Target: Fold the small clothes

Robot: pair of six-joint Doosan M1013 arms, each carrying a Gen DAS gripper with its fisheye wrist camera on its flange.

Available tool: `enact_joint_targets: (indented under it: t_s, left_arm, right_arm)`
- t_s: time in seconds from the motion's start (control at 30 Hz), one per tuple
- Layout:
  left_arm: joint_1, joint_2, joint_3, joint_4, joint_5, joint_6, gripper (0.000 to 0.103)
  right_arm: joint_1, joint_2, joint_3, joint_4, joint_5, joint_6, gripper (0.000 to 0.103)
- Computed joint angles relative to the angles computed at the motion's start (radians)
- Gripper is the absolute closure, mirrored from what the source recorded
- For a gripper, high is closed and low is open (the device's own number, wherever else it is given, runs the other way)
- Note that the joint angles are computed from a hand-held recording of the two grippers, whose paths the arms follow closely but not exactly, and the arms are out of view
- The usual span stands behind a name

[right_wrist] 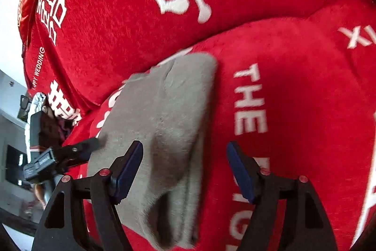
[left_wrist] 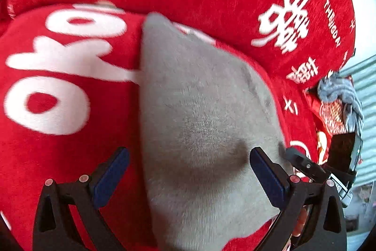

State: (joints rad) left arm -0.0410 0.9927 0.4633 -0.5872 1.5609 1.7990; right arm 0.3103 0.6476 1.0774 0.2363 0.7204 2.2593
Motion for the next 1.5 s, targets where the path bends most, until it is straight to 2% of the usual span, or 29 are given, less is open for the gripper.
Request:
enact_joint_targets:
  t_s: [0.07, 0.13, 0.17, 0.2, 0.27, 0.33, 0.4, 0.43, 0.57, 0.67, 0.93, 1.27, 1.3, 1.5]
  left_arm:
    - [-0.010, 0.007, 0.000, 0.021, -0.001, 0.004, 0.001]
    - [-0.015, -0.007, 0.024, 0.026, -0.028, 0.026, 0.002]
    - [-0.017, -0.010, 0.028, 0.021, -0.029, 0.035, 0.015]
    - [-0.022, -0.016, 0.038, 0.029, -0.033, 0.053, 0.017]
    - [-0.029, -0.040, 0.076, 0.052, -0.073, 0.086, 0.033]
    - [-0.032, -0.075, 0.134, 0.062, -0.133, 0.136, 0.043]
    - [-0.035, -0.097, 0.166, 0.066, -0.169, 0.163, 0.051]
    - [-0.036, -0.097, 0.163, 0.070, -0.175, 0.163, 0.052]
    - [-0.047, -0.133, 0.218, 0.108, -0.239, 0.195, 0.054]
    - [-0.046, -0.156, 0.250, 0.116, -0.266, 0.212, 0.055]
    - [-0.034, -0.187, 0.297, 0.120, -0.262, 0.219, 0.055]
    - [-0.017, -0.254, 0.405, 0.120, -0.305, 0.262, 0.055]
    - [-0.014, -0.262, 0.418, 0.119, -0.311, 0.267, 0.055]
    - [-0.002, -0.302, 0.479, 0.112, -0.343, 0.291, 0.055]
  right_arm:
    - [-0.003, 0.034, -0.038, 0.037, 0.040, -0.010, 0.026]
    - [-0.004, 0.036, -0.018, 0.076, -0.027, -0.008, 0.024]
    - [-0.004, 0.041, -0.018, 0.108, -0.051, -0.029, 0.024]
    - [-0.004, 0.050, -0.030, 0.143, -0.047, -0.068, 0.024]
    - [0.013, 0.080, -0.096, 0.074, 0.018, -0.082, 0.027]
    - [0.035, 0.109, -0.168, -0.038, 0.089, -0.076, 0.038]
    - [0.040, 0.111, -0.179, -0.059, 0.081, -0.079, 0.051]
    - [0.043, 0.111, -0.182, -0.070, 0.078, -0.076, 0.052]
    - [0.060, 0.117, -0.210, -0.160, 0.111, -0.045, 0.055]
    - [0.065, 0.113, -0.213, -0.180, 0.115, -0.032, 0.056]
    - [0.077, 0.109, -0.224, -0.179, 0.144, -0.029, 0.056]
    - [0.100, 0.087, -0.197, -0.187, 0.140, -0.035, 0.056]
    - [0.101, 0.088, -0.204, -0.180, 0.165, -0.015, 0.056]
    - [0.117, 0.074, -0.192, -0.197, 0.172, -0.013, 0.056]
